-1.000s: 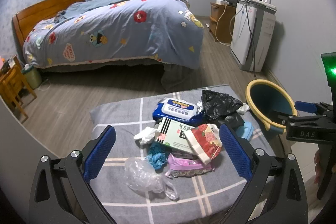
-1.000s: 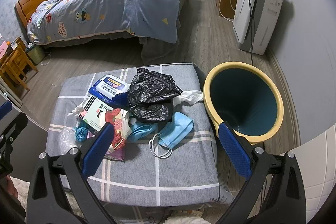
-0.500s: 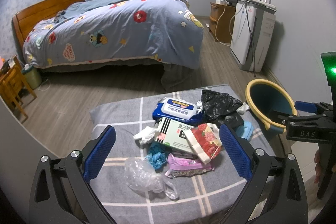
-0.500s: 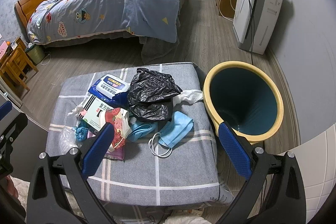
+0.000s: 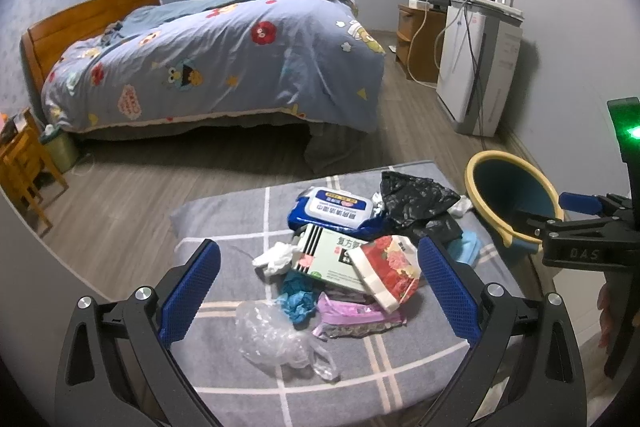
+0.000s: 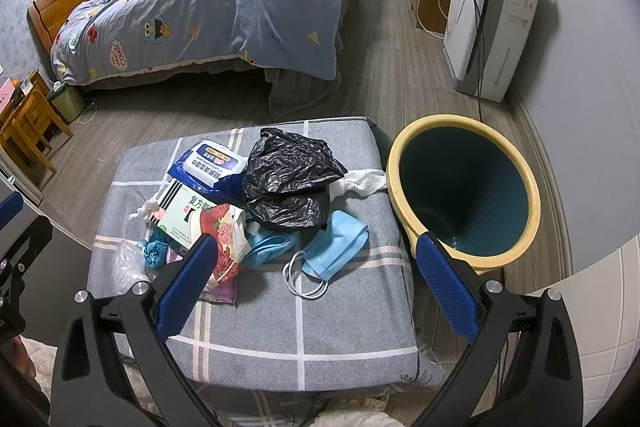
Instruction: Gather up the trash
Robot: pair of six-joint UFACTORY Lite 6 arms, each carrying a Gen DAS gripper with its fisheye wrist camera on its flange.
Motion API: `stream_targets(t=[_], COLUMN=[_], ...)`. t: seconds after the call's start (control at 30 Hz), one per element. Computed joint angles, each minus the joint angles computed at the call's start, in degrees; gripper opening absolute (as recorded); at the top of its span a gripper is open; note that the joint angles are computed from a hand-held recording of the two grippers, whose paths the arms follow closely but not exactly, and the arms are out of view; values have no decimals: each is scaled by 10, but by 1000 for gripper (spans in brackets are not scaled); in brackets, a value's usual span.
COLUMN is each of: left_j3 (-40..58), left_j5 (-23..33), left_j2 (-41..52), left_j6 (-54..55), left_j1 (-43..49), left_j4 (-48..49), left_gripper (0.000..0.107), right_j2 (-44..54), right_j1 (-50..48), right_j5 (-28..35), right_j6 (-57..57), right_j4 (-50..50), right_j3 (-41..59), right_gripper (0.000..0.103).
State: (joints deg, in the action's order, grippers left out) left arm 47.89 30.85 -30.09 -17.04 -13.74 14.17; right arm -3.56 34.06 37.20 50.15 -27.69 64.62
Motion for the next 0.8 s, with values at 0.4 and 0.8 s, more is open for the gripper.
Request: stream_targets(t=[0.4,0.8], left_j3=[26,68], left_j5=[-12,-14], left_j2=[25,108], left_j6=[130,190], left_j1=[78,128], left_j4=[-123,-133], left_gripper=[98,98], right_j2=[17,192], right_j1=[29,19], right_j5=[12,-12], right_j6=[36,-83], right_j4=[-32,63], right_j3=[-1,132], right_gripper=[97,97])
